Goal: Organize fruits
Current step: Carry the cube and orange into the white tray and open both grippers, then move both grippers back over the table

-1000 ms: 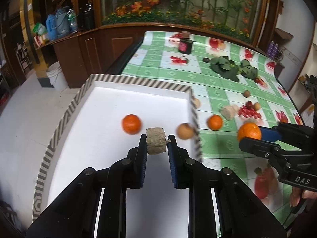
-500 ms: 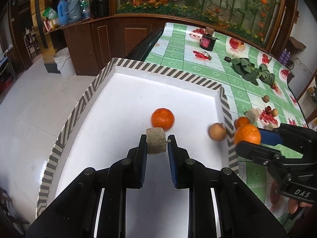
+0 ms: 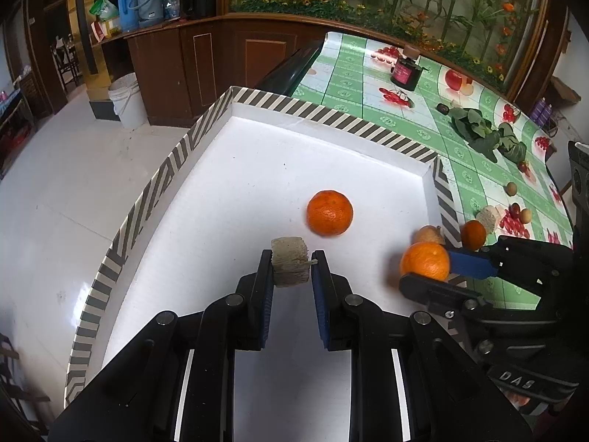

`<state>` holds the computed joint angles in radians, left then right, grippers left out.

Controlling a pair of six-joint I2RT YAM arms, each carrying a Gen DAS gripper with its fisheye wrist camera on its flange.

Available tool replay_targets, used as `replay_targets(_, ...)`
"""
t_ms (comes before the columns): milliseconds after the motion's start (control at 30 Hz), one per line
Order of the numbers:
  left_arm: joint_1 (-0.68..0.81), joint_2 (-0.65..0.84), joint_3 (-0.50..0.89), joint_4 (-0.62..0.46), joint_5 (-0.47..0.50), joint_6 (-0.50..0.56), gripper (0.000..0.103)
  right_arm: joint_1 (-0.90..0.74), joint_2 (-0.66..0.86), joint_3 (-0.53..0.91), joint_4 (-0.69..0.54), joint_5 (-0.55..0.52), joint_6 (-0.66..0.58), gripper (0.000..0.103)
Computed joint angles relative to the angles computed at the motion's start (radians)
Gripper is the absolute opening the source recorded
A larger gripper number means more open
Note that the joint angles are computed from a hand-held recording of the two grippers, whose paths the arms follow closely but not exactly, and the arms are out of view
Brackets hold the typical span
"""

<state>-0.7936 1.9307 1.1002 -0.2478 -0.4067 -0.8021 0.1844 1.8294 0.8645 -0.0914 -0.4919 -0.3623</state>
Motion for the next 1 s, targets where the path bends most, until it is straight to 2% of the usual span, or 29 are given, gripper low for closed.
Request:
replay_targets(367,-0.002,0.027,0.025,-0.040,-0.018,-0.029,0.020,0.048,0.010,-0.016,0.050,0.074,0.001,0.034)
replay_targets(433,-0.005,0.034,0.037,-0.063,-0.021,-0.039,0.026,0.042,-0.008,-0.030,0.048,0.066,-0.001,0.036)
replay_targets(500,-0.008,0.031,0.035,-0.067,-0.024,-0.048,0.043,0.030,-0.027,-0.041,0.044,0.057,-0.002,0.037)
replay_targets(567,-0.016,0.024,0.032,-0.069,-0.036,-0.058,0.047,0.007,-0.054,-0.058,0.039,0.036,-0.005,0.037)
replay_targets(1000,-0.117,0.017,0.097,-0.117,-0.101,-0.084,0.048,-0.184,-0.208,-0.154,-0.015,-0.089,-0.035,0.037)
